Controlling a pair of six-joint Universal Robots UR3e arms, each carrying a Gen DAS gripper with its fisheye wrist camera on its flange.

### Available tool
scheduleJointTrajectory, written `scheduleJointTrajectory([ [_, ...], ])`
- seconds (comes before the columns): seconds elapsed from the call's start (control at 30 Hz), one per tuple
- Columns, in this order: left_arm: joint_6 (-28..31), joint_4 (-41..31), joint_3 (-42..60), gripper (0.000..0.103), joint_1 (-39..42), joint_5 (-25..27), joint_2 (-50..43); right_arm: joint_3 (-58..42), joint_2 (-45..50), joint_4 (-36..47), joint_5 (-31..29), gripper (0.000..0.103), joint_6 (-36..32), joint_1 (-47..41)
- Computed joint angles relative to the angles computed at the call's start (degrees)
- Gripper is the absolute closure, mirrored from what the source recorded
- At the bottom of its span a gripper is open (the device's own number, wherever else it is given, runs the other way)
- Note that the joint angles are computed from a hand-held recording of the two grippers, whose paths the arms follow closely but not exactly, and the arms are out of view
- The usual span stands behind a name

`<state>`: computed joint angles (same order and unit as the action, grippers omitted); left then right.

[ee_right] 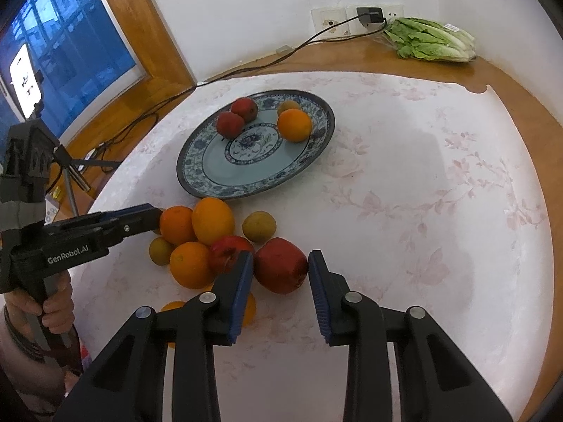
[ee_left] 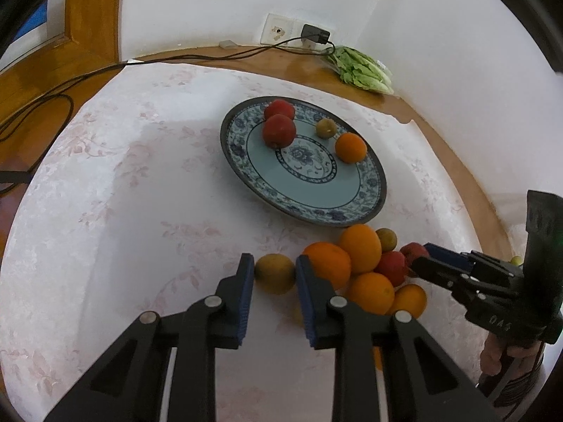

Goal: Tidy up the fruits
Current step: 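Grasp the red apple with the right gripper while the left gripper grasps the yellow fruit, then carry the apple and yellow fruit over the blue-and-white plate with both grippers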

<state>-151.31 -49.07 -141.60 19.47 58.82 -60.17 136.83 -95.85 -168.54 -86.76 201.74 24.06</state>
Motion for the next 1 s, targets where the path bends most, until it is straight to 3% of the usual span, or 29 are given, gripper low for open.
scheduleJointTrajectory([
  [0.2,1.01,-2.76,0.83,0.078,1.84,-1.07,3.20,-0.37,-1.54,0.32,-0.79,0.070,-0.18,0.16],
  [0.43,-0.83,-1.18,3.59,0.078,0.33,-0.19,2.23,-2.24,-2.07,1.85,-1.35,0.070,-1.07,0.23],
  [1.0,-8.79,12.51,13.15,0.078,-10.05,5.00,-12.02,-11.82,2.05,5.01,-3.54,0.070,-4.17,0.51],
])
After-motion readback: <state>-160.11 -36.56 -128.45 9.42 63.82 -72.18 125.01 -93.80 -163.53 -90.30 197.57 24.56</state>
